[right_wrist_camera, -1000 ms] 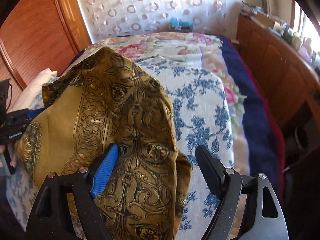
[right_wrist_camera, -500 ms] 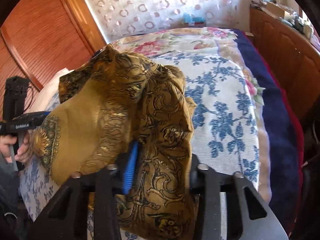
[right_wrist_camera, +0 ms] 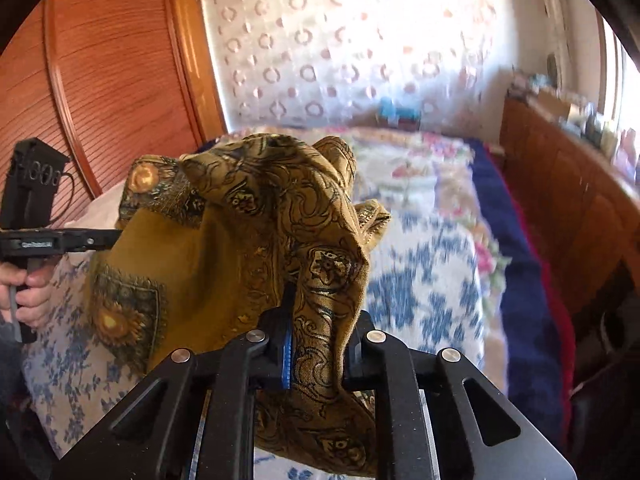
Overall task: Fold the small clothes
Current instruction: 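Lift the gold bundle with both tools and carry it toward the yellow plush toy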
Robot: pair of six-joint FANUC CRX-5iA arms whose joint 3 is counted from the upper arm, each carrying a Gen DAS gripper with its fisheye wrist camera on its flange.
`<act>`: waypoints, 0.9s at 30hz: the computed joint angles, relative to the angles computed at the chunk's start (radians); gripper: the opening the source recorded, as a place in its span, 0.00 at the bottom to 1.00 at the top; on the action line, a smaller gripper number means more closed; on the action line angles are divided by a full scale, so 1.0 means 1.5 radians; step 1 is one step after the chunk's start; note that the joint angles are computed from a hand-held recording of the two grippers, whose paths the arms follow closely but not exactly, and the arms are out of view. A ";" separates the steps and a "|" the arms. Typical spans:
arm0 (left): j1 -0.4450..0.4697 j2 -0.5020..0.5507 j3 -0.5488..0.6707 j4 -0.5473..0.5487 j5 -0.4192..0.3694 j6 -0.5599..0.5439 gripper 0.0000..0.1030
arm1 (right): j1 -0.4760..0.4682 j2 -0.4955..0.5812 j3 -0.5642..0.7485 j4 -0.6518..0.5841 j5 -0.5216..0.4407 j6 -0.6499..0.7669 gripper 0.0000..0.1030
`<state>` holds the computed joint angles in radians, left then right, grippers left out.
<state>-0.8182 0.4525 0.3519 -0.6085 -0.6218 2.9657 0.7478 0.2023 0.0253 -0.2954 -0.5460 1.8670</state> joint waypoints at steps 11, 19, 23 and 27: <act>-0.117 -0.126 -0.057 -0.229 -0.183 0.159 0.03 | 0.081 0.022 0.097 0.035 -0.001 0.052 0.13; -0.229 -0.221 -0.096 -0.362 -0.389 0.238 0.03 | 0.137 0.091 0.269 -0.032 -0.065 0.168 0.13; -0.276 -0.246 -0.110 -0.393 -0.495 0.265 0.03 | 0.150 0.159 0.395 -0.094 -0.142 0.226 0.13; -0.296 -0.267 -0.153 -0.391 -0.562 0.323 0.03 | 0.160 0.261 0.555 -0.125 -0.257 0.233 0.13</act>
<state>-1.2618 0.0520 0.1223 -1.1954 -1.4651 3.4504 0.9881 0.5934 0.8574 -0.4823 -0.9322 2.2165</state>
